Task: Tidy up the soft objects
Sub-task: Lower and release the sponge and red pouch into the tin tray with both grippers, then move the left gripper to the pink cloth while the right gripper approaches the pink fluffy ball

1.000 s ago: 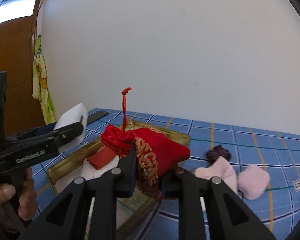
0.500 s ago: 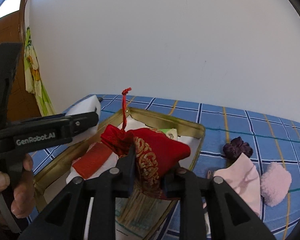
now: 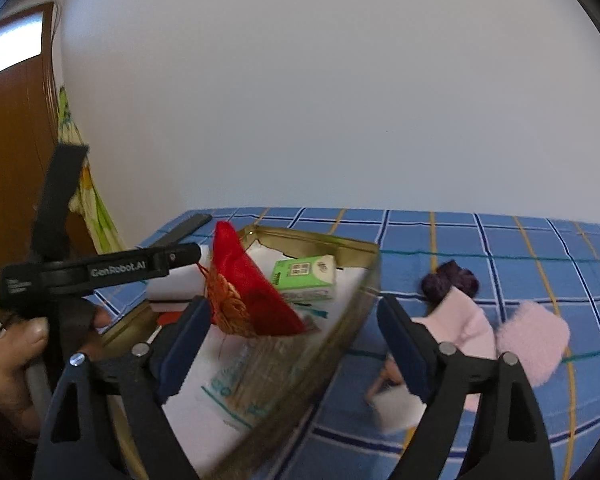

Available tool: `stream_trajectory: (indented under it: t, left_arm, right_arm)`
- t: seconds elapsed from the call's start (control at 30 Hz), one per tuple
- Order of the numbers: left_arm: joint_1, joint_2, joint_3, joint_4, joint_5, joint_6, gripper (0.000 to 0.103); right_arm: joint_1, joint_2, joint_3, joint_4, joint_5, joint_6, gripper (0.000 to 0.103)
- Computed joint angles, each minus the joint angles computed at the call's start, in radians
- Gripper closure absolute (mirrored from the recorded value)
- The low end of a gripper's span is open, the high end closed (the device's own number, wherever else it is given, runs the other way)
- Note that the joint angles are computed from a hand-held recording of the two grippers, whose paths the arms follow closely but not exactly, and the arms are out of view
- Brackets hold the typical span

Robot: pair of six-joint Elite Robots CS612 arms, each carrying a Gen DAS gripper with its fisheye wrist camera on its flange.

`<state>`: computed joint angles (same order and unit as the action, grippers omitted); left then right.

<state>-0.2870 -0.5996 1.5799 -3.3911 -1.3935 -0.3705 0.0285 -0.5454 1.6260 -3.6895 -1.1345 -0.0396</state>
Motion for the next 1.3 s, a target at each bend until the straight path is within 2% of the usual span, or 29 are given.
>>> stream_trajectory:
  t: [0.1,0.2,0.3,0.4,0.53,0.63,0.73,0.83,1.07,1.17,1.3]
  left_arm:
    - [-0.02,-0.005,0.017,-0.035,0.071,0.033,0.012]
    - [-0.039,-0.008,0.032,-0.09,0.167,0.027,0.012]
    - [-0.054,-0.014,0.052,-0.155,0.206,0.017,0.012]
    - [-0.08,-0.023,0.078,-0.233,0.213,0.034,0.012]
    - [-0.132,-0.043,0.119,-0.279,0.187,0.093,0.012]
    - [-0.165,-0.049,0.128,-0.248,0.137,0.116,0.012]
    - [-0.193,-0.041,0.117,-0.213,0.123,0.132,0.012]
    - [-0.217,-0.024,0.08,-0.139,0.099,0.153,0.012]
    - [-0.243,0.021,0.003,-0.046,0.064,0.233,0.012]
    - [-0.237,0.034,-0.018,-0.04,0.017,0.258,0.012]
    - [-0.235,0.045,-0.023,-0.062,0.011,0.306,0.012]
  right_arm:
    - [-0.018,-0.005,0.028,-0.05,-0.032,-0.002,0.015]
    - [-0.043,-0.011,0.053,-0.096,-0.077,0.021,0.015]
    - [-0.063,-0.015,0.07,-0.127,-0.124,0.044,0.013]
    - [-0.079,-0.016,0.069,-0.115,-0.174,0.061,0.012]
    - [-0.091,-0.014,0.069,-0.115,-0.227,0.093,0.012]
    - [-0.098,-0.012,0.072,-0.115,-0.246,0.105,0.012]
    - [-0.103,-0.01,0.076,-0.116,-0.27,0.113,0.011]
    - [-0.113,-0.01,0.08,-0.118,-0.278,0.132,0.011]
    - [-0.128,-0.005,0.089,-0.135,-0.289,0.164,0.008]
    - [-0.13,-0.005,0.086,-0.124,-0.278,0.168,0.007]
    - [-0.128,-0.004,0.081,-0.112,-0.275,0.168,0.007]
